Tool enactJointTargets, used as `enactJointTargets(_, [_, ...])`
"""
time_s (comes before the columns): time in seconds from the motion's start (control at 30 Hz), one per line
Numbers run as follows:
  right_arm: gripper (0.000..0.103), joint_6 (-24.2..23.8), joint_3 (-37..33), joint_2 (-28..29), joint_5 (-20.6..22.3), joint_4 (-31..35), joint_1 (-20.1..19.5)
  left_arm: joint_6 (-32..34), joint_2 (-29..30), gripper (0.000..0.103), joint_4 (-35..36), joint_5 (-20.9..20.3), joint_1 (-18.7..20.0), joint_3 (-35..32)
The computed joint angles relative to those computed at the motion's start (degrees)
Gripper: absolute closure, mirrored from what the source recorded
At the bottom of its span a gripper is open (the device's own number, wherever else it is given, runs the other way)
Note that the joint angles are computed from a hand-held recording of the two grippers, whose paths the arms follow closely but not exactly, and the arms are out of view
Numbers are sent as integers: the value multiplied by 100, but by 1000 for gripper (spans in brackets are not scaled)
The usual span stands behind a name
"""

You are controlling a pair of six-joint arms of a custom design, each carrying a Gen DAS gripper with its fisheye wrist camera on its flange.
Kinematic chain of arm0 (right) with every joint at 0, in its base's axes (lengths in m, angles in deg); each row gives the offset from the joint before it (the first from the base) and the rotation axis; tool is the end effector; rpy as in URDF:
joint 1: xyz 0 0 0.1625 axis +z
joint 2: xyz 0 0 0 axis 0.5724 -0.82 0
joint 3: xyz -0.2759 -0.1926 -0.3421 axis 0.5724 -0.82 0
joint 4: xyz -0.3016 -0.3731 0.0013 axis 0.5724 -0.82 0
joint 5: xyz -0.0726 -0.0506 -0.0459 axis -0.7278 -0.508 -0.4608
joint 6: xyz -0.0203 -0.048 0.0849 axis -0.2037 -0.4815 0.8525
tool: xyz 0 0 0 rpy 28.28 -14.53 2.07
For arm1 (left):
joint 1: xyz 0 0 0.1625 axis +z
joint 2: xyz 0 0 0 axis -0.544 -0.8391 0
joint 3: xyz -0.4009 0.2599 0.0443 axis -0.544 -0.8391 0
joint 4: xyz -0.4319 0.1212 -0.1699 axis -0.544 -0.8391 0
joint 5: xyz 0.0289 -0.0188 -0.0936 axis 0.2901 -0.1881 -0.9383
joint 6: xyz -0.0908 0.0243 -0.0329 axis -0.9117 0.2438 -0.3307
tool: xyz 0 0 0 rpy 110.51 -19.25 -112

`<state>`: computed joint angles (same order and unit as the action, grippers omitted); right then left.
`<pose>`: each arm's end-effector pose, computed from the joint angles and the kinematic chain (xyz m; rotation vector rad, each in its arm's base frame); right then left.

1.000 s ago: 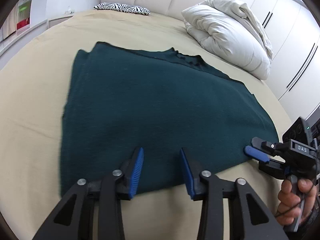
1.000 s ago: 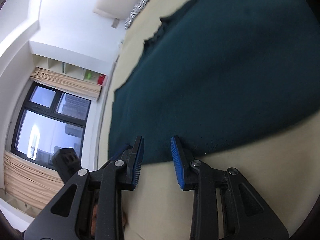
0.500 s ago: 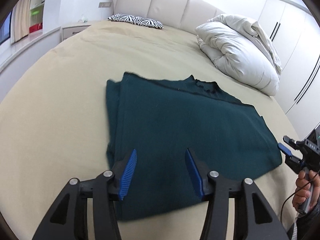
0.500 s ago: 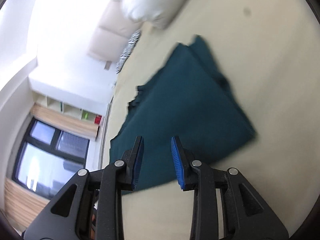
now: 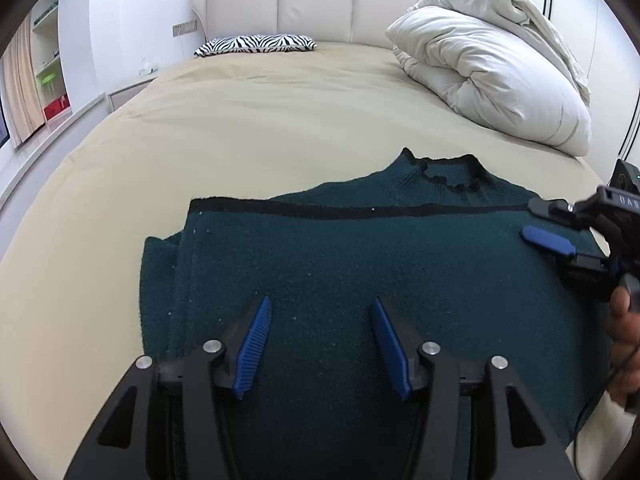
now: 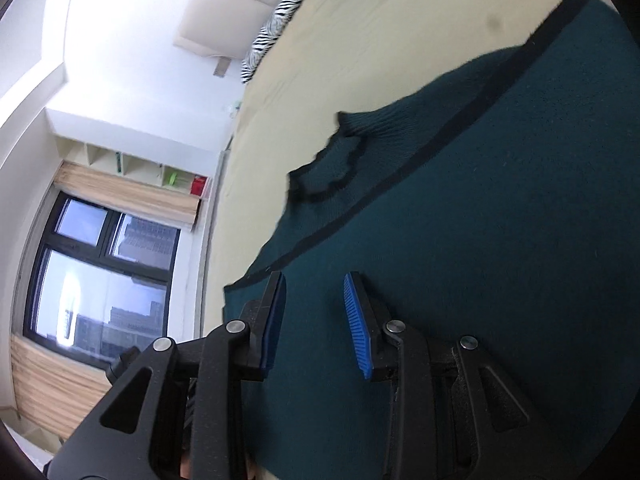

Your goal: Fold small clothes

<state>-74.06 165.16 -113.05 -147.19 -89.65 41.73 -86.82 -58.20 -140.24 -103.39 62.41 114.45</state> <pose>0.0230 -0.6037 0.1667 -0.1340 2.8835 -0.3574 -0.2213 -0.3768 0.0522 0.0623 2.1821 -0.9374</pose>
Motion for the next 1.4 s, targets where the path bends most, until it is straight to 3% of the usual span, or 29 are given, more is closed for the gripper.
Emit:
enactJointTargets(0.1, [75, 160, -163, 96, 584, -58, -332, 137, 65, 46, -100, 28, 30, -5])
enactJointTargets(0.2, [76, 384, -296, 58, 595, -362, -567, 257, 69, 45, -338, 7, 58, 43])
enactJointTargets(0.33, [76, 649, -352, -115, 944, -712, -933, 185, 91, 45, -231, 20, 28, 33])
enactJointTargets(0.47, [75, 897, -149, -543, 589, -1308, -1002, 103, 84, 45, -132, 32, 1, 32])
enactJointTargets(0.57, [72, 534, 70, -752, 493, -1221, -860, 113, 97, 45, -159, 43, 0, 35])
enactJointTargets(0.67, [72, -139, 377, -1100, 538, -579, -717, 105, 105, 45, -163, 55, -8, 41])
enactJointTargets(0.83, [72, -989, 759, -971, 320, 384, -367, 166, 102, 44, -286, 46, -16, 76])
enactJointTargets(0.93, [72, -1026, 820, -802, -93, 366, -357, 260, 85, 44, -469, 24, -26, 140])
enactJointTargets(1.07, [73, -825, 800, -1027, 450, 275, -851, 382, 66, 44, -785, 2, -57, 252])
enactJointTargets(1.27, [72, -568, 621, -1638, 468, -159, -1397, 94, -129, 44, -505, -128, -213, 313])
enactJointTargets(1.33, [65, -566, 644, -1850, 364, -426, -1477, -347, -278, 44, -243, -162, -342, 337])
enactJointTargets(1.4, [48, -469, 600, -1955, 376, -574, -1556, -526, -370, 43, -411, -257, -463, 416])
